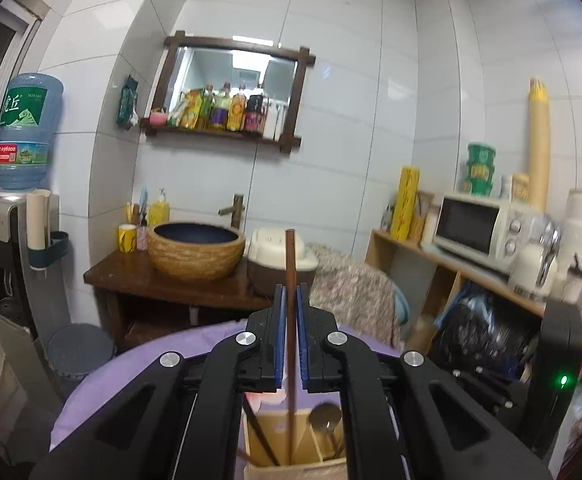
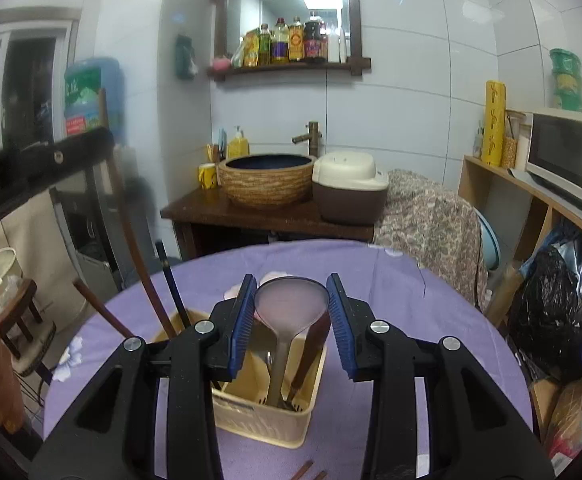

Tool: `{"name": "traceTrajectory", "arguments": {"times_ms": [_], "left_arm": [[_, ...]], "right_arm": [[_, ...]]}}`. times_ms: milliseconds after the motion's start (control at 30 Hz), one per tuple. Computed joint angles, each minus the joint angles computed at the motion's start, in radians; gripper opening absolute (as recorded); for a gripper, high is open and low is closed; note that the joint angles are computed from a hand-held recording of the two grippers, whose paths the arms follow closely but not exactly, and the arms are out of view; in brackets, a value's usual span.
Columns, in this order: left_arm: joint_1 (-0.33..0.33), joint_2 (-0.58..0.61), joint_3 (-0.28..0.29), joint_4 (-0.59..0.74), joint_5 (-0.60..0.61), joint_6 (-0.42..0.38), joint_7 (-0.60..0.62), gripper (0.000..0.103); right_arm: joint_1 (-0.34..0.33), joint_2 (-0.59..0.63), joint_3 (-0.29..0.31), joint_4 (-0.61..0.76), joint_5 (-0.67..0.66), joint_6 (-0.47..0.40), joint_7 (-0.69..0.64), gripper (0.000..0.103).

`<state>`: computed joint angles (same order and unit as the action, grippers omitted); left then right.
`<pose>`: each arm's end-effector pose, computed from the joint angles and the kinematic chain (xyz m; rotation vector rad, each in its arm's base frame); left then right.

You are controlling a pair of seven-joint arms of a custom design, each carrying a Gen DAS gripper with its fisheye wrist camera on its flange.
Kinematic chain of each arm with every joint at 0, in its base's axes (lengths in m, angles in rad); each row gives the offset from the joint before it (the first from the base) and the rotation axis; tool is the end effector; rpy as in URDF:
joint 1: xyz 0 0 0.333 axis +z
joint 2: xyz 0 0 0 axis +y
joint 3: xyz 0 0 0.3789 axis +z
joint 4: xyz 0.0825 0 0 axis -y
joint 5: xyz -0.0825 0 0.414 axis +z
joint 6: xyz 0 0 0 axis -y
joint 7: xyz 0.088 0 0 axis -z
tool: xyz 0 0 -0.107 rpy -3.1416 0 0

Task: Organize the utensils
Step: 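Carry brown chopstick with left tool while right tool carries spoon over the basket, then open both tools to drop chopstick and spoon into the basket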

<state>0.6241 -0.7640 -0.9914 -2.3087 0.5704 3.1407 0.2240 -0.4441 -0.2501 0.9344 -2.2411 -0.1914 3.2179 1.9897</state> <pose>0.3753 -0.3530 0.6268 -1.4469 1.3311 -1.2369 0.4625 0.3219 0.6088 -1.7304 1.1686 -0.7281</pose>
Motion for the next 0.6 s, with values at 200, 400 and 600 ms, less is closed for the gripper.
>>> {"name": "traceTrajectory", "arguments": {"times_ms": [200,400,600], "left_arm": [[-0.014,0.062,-0.032,-0.026,0.014,-0.030,-0.003,0.006],[-0.041,0.099,-0.027,-0.037,0.051,-0.062,-0.007,0.006],[-0.120,0.090,0.037,-0.074,0.087,-0.057,-0.030,0.038]], "right_arm": [[-0.052,0.012,0.058,-0.029,-0.027,-0.013,0.023,0.037],[-0.114,-0.007,0.116,-0.054,-0.057,-0.001,0.043,0.037],[-0.144,-0.079,0.138,-0.098,0.011,0.050,0.030,0.069]]}}
